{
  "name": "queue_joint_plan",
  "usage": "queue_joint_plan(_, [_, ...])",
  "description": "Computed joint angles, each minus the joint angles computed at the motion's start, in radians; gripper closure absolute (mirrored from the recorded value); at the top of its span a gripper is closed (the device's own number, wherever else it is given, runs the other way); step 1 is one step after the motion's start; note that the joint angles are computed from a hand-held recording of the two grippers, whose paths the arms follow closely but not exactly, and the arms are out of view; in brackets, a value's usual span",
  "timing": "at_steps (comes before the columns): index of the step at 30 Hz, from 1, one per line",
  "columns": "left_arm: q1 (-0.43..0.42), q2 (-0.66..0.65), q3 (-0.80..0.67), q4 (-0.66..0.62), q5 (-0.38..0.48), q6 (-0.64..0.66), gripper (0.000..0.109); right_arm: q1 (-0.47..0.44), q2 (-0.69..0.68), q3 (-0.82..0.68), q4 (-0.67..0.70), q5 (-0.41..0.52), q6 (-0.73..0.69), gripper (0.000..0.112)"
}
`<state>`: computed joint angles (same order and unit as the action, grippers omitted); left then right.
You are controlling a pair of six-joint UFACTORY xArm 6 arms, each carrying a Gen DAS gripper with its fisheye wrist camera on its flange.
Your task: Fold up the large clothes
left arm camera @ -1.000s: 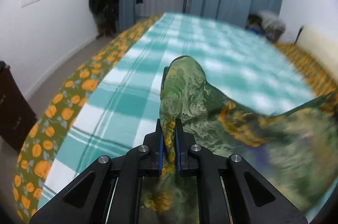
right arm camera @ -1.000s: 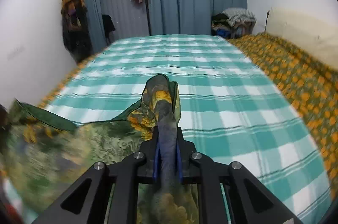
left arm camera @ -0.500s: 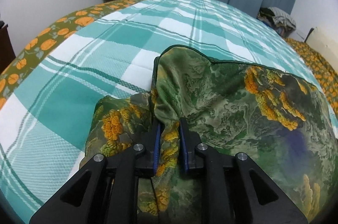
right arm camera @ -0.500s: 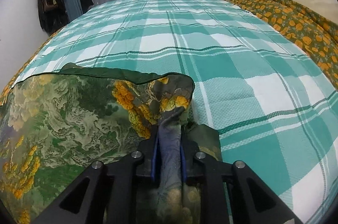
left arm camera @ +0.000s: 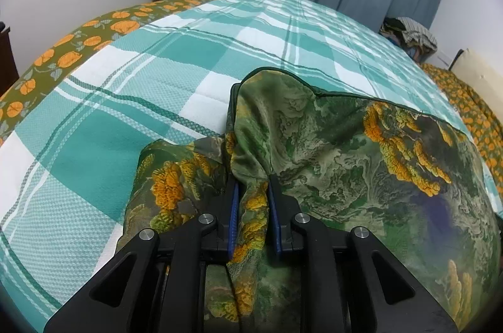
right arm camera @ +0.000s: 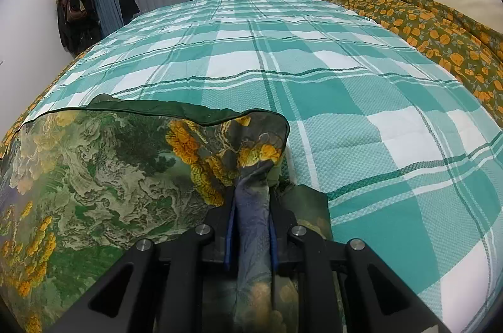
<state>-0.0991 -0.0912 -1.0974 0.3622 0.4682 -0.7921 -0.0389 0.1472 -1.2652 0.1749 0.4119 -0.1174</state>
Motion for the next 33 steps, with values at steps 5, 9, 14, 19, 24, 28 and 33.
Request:
queue_joint_plan(5, [-0.003,-0.007,-0.005,-0.008,0.016,0.019,0.090,-0.002,-0.001,-0.002,0.033,0.004,-0.023,0.094])
queue_joint_plan(9, [-0.014,-0.023,-0.013,0.009,0.056,0.017,0.081,-0.008,-0.009,-0.003,0.083,0.014,-0.054,0.093])
queue_joint_plan(14, [-0.045,-0.136,0.016,0.006,0.170,0.050,0.035,-0.038,-0.032,-0.071,0.094,0.160,-0.063,0.083])
queue_joint_plan(19, [-0.112,-0.290,0.058,-0.062,0.262,0.176,0.031,-0.074,-0.258,0.083,0.226,0.113,-0.262,0.050])
queue_joint_plan(24, [-0.241,-0.273,-0.033,-0.050,0.274,0.216,0.025,-0.094,-0.433,0.212,0.433,0.225,-0.477,0.050])
queue_joint_plan(28, [-0.315,-0.120,-0.206,-0.156,0.272,0.349,0.020,-0.071,-0.464,0.288,0.473,0.252,-0.492,0.050])
queue_joint_plan(33, [-0.359,0.193,-0.537,-0.263,0.469,0.485,0.015,-0.039,-0.499,0.390,0.478,0.159,-0.429,0.050])
